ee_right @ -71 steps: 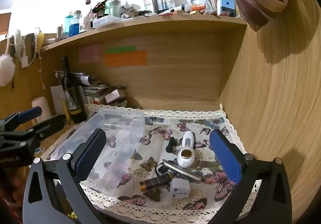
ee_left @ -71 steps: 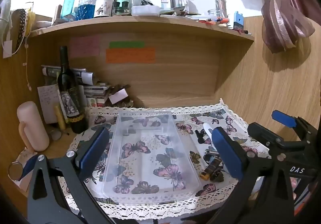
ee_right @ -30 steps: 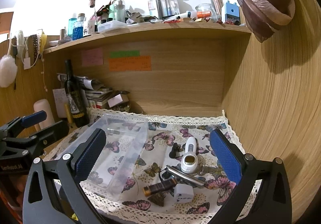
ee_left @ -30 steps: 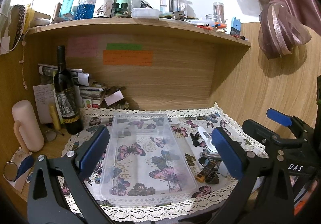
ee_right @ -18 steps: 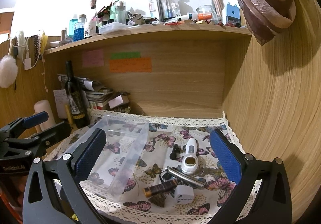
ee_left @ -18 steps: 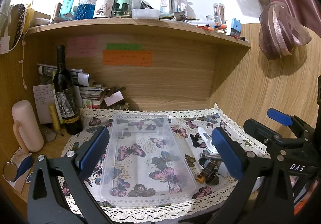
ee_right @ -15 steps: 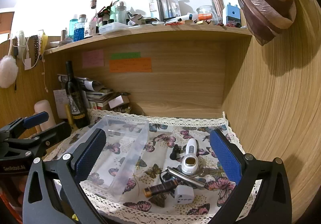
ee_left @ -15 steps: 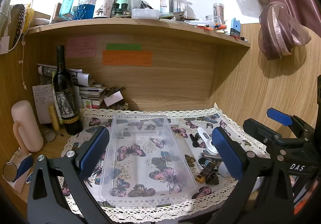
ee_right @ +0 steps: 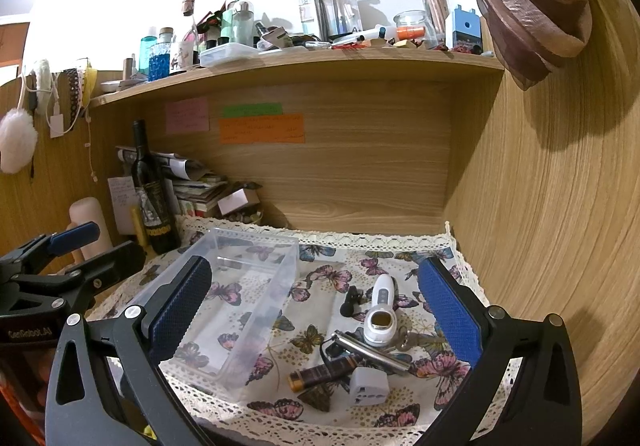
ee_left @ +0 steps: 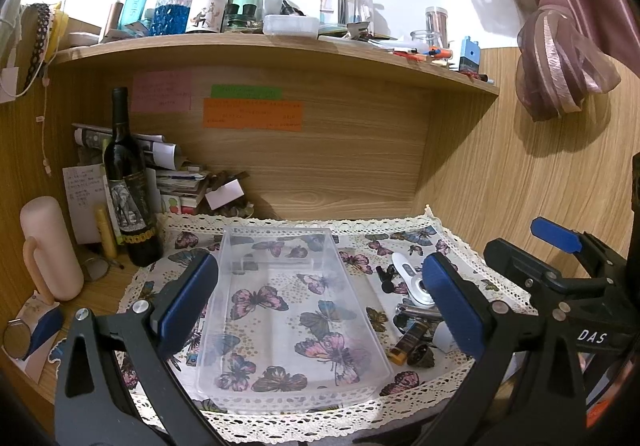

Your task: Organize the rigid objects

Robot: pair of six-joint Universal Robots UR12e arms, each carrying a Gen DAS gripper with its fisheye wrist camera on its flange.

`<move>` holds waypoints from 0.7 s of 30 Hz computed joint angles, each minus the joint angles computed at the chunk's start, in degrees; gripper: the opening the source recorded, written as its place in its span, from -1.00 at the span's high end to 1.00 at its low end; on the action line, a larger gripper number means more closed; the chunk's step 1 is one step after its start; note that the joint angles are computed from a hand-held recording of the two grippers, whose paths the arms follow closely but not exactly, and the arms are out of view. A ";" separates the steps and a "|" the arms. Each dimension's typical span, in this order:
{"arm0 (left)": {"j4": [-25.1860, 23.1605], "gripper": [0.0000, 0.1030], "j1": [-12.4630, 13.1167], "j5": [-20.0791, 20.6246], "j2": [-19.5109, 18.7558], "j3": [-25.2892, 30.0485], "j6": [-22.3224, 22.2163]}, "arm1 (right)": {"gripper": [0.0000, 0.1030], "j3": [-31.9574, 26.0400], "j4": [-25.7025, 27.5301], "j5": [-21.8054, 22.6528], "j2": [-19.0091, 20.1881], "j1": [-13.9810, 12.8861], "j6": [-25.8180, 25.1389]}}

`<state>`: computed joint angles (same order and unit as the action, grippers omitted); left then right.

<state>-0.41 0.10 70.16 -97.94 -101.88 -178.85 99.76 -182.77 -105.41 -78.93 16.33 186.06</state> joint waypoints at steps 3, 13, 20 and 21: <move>-0.02 -1.00 0.05 -0.07 -0.03 0.02 -0.05 | -1.00 0.04 0.06 0.26 -0.03 -0.07 0.26; -0.47 -1.00 -0.34 0.02 -0.12 0.21 -0.39 | -1.00 0.07 -0.28 0.10 0.06 0.05 -0.42; -0.68 -1.00 0.18 -1.06 -0.33 0.36 -0.06 | -1.00 -0.10 -0.03 0.54 0.28 0.03 -0.21; -0.67 -1.00 0.18 -1.24 -0.41 0.41 -0.04 | -1.00 -0.13 0.07 0.88 0.29 -0.04 -0.07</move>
<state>-1.08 0.28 68.92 -98.34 -101.46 -178.89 99.63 -182.70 -104.53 -78.64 16.29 185.99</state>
